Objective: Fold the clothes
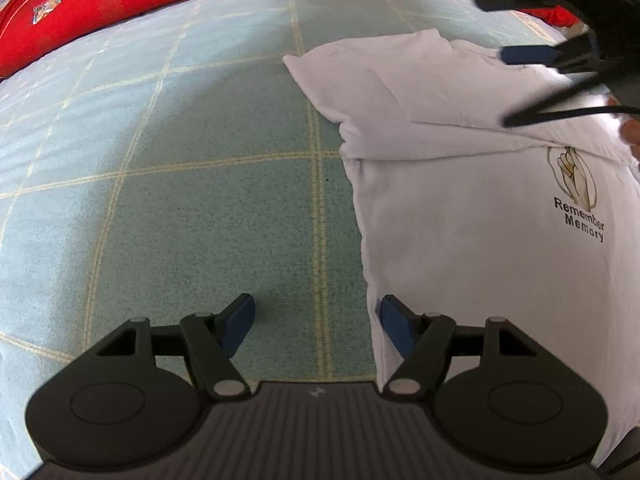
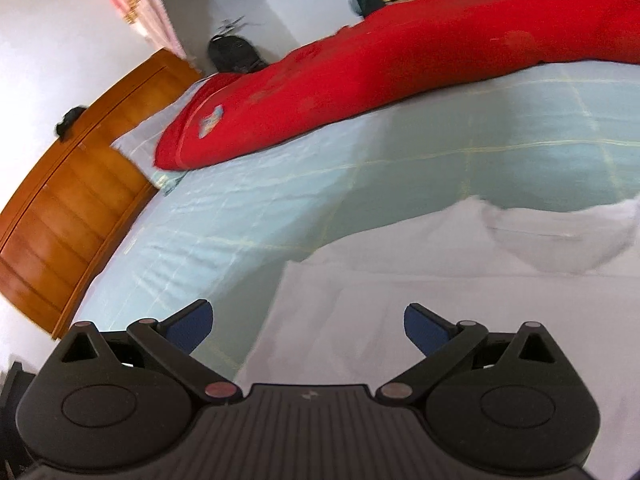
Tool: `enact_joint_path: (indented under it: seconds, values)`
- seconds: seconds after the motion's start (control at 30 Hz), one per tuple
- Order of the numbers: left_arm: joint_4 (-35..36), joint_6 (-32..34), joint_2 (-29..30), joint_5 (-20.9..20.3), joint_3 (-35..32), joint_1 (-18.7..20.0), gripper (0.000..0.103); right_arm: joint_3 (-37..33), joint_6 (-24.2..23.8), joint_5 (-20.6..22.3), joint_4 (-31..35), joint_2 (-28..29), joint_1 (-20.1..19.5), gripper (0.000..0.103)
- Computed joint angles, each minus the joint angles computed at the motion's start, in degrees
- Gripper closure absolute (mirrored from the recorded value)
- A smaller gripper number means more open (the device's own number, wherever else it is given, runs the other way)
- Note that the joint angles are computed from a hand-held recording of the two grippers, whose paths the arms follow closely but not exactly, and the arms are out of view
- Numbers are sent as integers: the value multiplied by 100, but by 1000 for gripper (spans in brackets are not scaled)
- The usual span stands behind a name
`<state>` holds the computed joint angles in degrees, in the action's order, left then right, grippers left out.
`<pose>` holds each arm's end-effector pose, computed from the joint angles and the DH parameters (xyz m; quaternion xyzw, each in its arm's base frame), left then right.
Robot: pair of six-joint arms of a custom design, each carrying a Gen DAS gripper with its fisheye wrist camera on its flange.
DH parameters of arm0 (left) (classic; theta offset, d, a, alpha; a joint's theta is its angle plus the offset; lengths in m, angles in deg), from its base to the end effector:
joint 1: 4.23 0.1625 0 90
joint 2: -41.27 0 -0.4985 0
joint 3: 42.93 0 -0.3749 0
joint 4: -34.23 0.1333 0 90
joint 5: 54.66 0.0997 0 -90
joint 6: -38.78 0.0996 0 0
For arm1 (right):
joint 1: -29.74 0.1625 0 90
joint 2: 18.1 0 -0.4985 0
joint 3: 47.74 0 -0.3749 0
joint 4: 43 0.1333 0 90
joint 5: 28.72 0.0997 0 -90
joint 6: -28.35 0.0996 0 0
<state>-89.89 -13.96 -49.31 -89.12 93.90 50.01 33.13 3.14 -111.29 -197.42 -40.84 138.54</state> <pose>-0.0238 -0.4017 0.3141 -0.0812 0.8775 -0.2563 0.3971 0.3858 -0.6796 -0.0504 -0.3766 0.9225 -0.0583 0.0615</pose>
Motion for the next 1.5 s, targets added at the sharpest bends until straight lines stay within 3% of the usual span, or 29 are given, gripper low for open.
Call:
enact_joint_path:
  seconds: [0.23,0.37,0.43,0.57,0.73,0.8,0.93,1.07,1.13,1.27,1.37,1.5]
  values:
    - [51,259,256,141,-250,7,32,317,127,-866,-833,-346,-211,0]
    - [-205,786,583,282,-491,89,32,794,29,-1559,-1520,-699,-394,0]
    - [-545,1173,791,289,-589,123,32,1077,-152,-1873,-1732,-911,-483,0]
    - [-1763,2453,1420,218,-871,273,32,1450,-153,-2104,-1646,-1286,-752,0]
    - [-3258,3968,2261,-150,-1404,435,32,1726,-217,-2028,-1691,-1425,-914,0]
    - [-3708,4452,2535,-355,-1648,507,32,1856,-612,-2177,-2059,-1402,-879,0]
    - [-4140,4981,3041,-1179,-2253,731,32,2043,-1404,-2822,-2787,-1324,-820,0]
    - [-4066,5207,3362,-2387,-2711,1012,32,2095,-2027,-3296,-3193,-1245,-843,0]
    - [-3775,5286,3453,-2444,-2856,1011,37,2093,-2223,-3418,-3382,-1202,-860,0]
    - [-3679,5695,3452,-2392,-2822,873,33,1991,-2637,-3775,-4112,-965,-836,0]
    - [-3539,5539,3473,-2358,-2870,853,33,1772,-2954,-4049,-4404,-705,-819,0]
    - [-3474,5487,3502,-2281,-2914,858,33,1429,-3060,-4111,-4713,-407,-808,0]
